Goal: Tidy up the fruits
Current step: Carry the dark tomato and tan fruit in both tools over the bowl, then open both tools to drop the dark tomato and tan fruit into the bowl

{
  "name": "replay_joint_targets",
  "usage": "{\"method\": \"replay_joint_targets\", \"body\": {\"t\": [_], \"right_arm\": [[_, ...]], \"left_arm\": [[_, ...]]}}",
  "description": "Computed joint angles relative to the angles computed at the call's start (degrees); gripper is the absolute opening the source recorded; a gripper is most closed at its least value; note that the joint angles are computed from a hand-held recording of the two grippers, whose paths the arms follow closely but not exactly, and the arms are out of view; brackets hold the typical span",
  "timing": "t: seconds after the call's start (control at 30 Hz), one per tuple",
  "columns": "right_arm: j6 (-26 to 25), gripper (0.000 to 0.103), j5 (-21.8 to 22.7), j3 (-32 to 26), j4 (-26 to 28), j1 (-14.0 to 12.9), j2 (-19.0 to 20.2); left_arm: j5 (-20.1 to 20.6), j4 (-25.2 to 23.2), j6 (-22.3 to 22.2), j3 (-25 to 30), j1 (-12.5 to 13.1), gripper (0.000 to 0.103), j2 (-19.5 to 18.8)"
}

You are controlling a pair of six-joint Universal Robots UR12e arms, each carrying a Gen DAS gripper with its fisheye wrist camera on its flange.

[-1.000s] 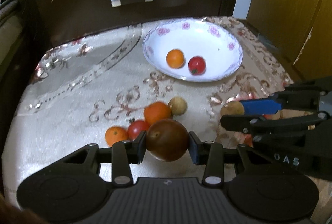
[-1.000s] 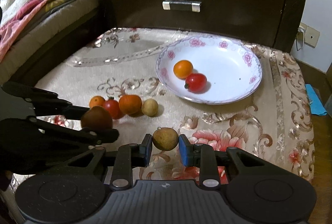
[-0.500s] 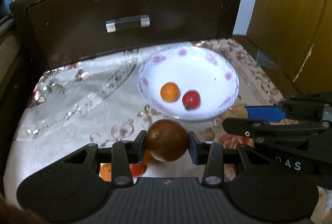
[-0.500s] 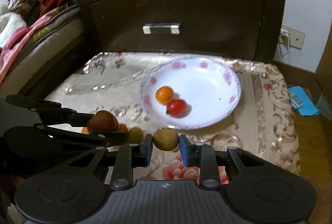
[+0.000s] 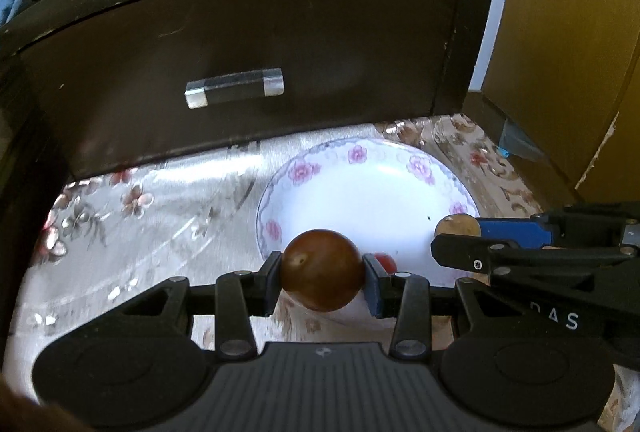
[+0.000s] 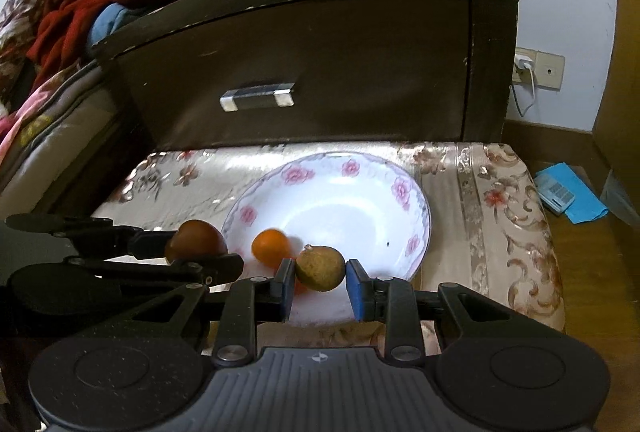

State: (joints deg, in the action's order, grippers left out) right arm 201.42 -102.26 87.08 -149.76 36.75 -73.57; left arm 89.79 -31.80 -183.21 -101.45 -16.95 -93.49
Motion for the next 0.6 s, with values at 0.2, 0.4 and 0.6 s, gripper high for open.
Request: {"method": "replay_joint_targets", "body": {"t": [0.2,0.4,0.6], "right_arm": [[0.66,0.023,0.76,-0.52,-0.23,-1.14,0.64],[0.28,0.023,0.82,-0.92,-0.07,-1.93,1.37],[-0.54,0.025,1.36,-1.74,0.04,-2.31,2.51]], "left_arm": [[-0.29,1.17,1.27,1.95,-0.03,0.048,-2.23],[-0.29,0.96,1.04,2.76,0.08,0.048,-3.69],[-0.25,0.83,0.12,3.11,0.38,0.048,-4.54]]}}
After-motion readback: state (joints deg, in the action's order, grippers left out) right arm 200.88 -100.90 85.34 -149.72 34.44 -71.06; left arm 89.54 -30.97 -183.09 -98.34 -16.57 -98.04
